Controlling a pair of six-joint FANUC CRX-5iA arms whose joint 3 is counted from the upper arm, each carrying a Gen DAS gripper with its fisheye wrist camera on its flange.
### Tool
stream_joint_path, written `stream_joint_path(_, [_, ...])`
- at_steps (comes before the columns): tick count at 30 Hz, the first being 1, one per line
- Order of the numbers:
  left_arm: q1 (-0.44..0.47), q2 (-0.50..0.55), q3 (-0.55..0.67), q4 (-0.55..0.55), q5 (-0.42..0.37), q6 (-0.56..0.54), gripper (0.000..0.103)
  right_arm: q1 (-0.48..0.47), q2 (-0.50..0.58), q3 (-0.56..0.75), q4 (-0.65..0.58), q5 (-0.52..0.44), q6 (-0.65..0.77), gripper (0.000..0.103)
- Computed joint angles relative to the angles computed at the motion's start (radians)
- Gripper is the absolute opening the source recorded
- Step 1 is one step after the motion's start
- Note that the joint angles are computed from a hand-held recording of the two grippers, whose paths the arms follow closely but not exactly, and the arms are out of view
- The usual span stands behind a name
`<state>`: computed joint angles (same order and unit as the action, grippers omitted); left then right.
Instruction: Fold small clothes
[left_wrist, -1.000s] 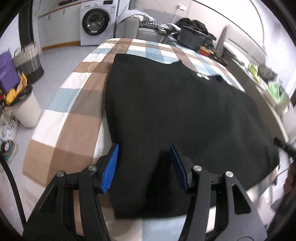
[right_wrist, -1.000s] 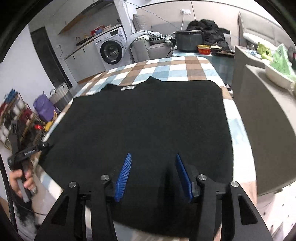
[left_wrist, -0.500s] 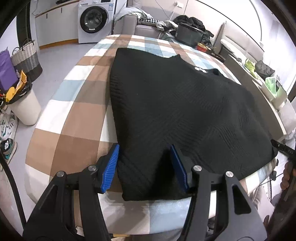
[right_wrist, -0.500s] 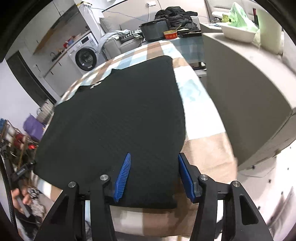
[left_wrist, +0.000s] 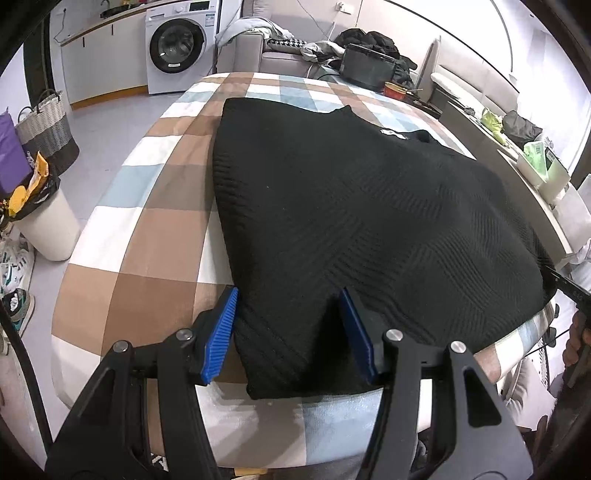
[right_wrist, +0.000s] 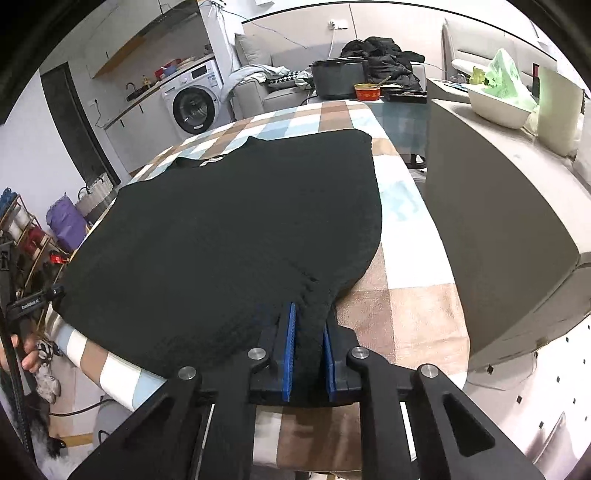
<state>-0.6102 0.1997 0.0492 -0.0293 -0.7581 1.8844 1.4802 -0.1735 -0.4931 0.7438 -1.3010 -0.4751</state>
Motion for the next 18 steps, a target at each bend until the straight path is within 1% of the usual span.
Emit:
stream_joint_path(1, [0.005,-0.001,-0.006,0.014,0.005,-0.007,0.053,-0.003,0.01,0.009,-0.011,-0.019,0.01,0.012])
stream_joint_path(5, [0.012,-0.003,-0.013,0.032,0.006,-0.023,0.053,-0.01,0.0,0.0,-0.014,-0.018,-0.004,0.012])
stream_joint_path(8, [0.017,-0.009,-0.018,0.05,0.004,-0.049,0.053,-0.017,-0.029,-0.034,0.009,0.018,-0.049,0.012])
stream_joint_path(11, [0.026,-0.023,-0.037,0.097,0.009,-0.113,0.053,-0.021,-0.076,-0.083,0.04,0.076,-0.117,0.016])
stream_joint_path(14, [0.034,-0.033,-0.056,0.138,0.015,-0.17,0.053,-0.018,-0.091,-0.104,0.074,0.094,-0.14,0.017])
stream_joint_path(16, [0.043,-0.028,-0.071,0.193,0.017,-0.219,0.053,-0.019,-0.101,-0.118,0.093,0.115,-0.162,0.022])
stream_joint_path(18, [0.044,-0.021,-0.076,0.212,0.021,-0.23,0.053,-0.022,-0.1,-0.118,0.094,0.123,-0.162,0.025])
